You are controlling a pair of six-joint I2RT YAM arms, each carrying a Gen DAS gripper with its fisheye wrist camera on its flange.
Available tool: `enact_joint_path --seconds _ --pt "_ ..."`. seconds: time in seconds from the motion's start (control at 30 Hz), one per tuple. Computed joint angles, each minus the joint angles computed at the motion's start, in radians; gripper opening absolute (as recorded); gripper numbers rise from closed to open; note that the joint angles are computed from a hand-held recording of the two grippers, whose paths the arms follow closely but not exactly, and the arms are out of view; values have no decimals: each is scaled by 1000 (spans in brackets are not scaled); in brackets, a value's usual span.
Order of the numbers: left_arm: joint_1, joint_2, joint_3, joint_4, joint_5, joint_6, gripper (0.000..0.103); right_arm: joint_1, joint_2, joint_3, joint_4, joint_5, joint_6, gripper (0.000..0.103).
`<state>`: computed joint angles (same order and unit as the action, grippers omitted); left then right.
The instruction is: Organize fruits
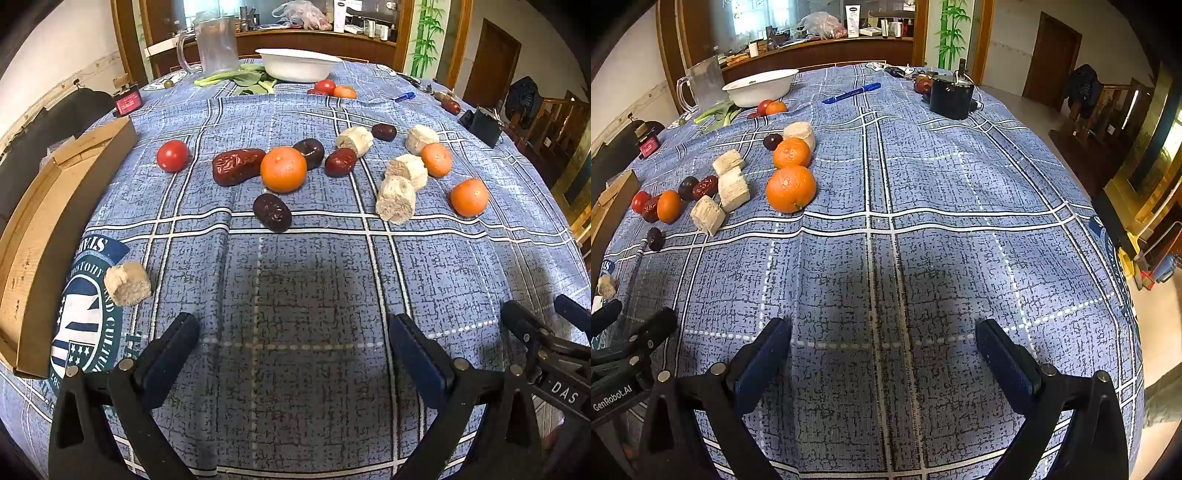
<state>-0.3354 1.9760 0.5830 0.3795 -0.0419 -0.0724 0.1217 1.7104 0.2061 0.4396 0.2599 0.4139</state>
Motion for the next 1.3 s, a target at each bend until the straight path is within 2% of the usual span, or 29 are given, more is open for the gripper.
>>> enact_joint_path --seconds 0.17,0.3,0.4,0.5,0.57,0.67,0.8,1.3 --pt "-12 -8 7 -16 -6 -7 103 1 -13 26 -65 8 21 102" --pt "23 -53 -8 -35 -29 34 103 59 -80 46 -148 47 70 102" --pt "112 -170 -26 -99 38 71 103 121 -201 90 -312 54 108 102" --pt "181 -271 -43 -127 45 97 103 206 -309 158 -484 89 161 102" --pt "220 -316 -41 -160 58 131 103 281 -353 207 -576 150 195 102" --pt "269 -357 -52 -160 69 179 103 350 -411 233 -625 191 222 102" --pt "335 -381 -49 -180 108 205 103 402 -415 258 -650 252 232 102" --pt "404 -446 -80 -159 160 240 103 517 -383 279 -706 313 357 102"
